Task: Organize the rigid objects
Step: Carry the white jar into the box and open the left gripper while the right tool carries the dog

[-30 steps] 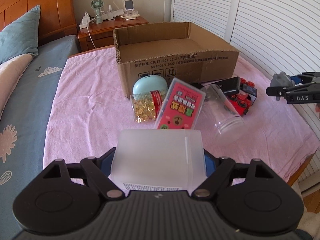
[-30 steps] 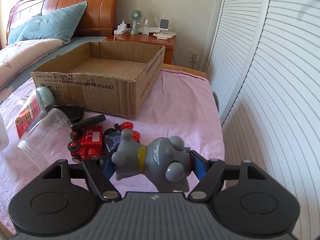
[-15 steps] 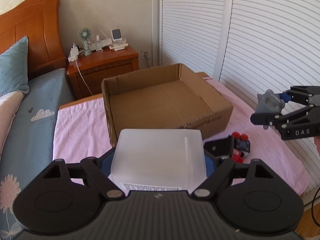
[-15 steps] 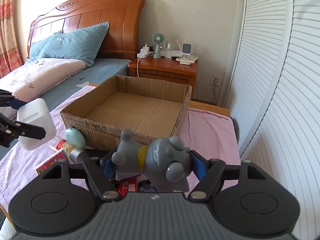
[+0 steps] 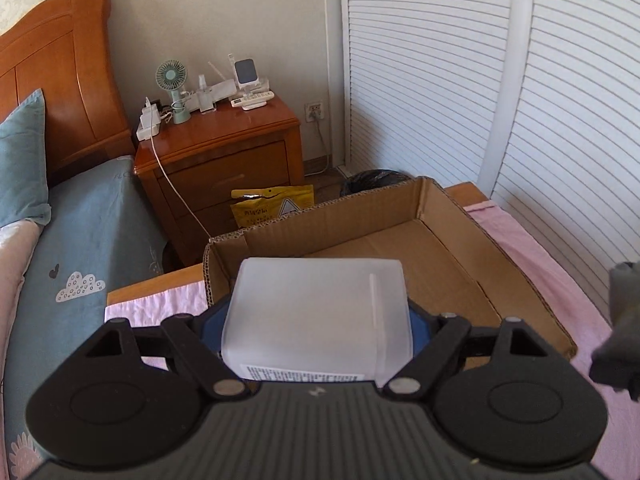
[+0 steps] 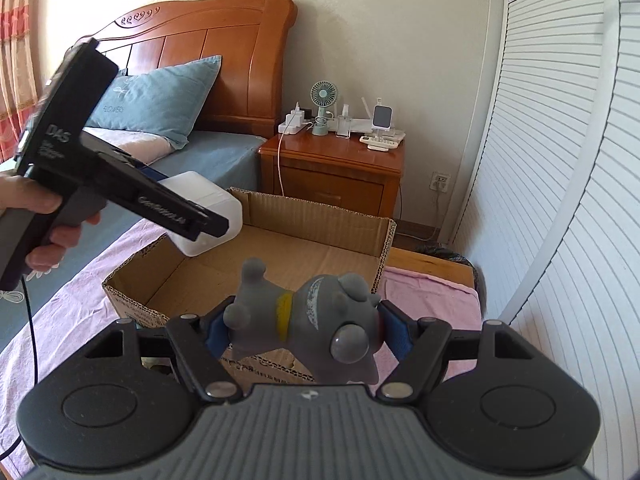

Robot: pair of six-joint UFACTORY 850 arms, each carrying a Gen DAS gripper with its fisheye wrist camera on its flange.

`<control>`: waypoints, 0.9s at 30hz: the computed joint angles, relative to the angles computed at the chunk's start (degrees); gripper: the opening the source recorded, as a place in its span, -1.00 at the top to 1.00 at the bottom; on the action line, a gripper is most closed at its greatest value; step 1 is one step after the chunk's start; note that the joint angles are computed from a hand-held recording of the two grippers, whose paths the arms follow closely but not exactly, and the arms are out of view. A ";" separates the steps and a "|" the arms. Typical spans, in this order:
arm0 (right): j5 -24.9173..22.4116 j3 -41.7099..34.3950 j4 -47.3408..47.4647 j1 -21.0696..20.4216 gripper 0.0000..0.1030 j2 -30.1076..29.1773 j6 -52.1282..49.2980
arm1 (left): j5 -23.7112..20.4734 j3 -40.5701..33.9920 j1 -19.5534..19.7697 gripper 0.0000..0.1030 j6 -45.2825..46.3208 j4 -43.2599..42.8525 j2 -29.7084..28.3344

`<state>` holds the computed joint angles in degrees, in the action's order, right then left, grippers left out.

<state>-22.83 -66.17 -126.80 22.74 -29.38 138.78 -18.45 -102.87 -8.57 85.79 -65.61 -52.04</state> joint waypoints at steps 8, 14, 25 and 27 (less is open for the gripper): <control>1.35 -2.59 2.87 -0.20 -0.52 -1.91 -2.74 | 0.86 -4.15 -0.04 -0.82 -1.52 -1.85 -3.06; 2.36 -4.15 5.27 -0.19 -0.52 -2.79 -5.22 | 0.04 4.65 1.53 -0.90 8.56 -8.42 3.07; 7.20 -13.64 22.57 -1.66 -0.52 -8.10 -20.95 | -0.48 27.12 5.07 -0.95 42.04 -37.24 16.77; 8.37 -16.60 29.67 -2.10 -0.52 -10.06 -27.38 | -1.80 31.13 5.70 -0.95 52.10 -46.65 18.62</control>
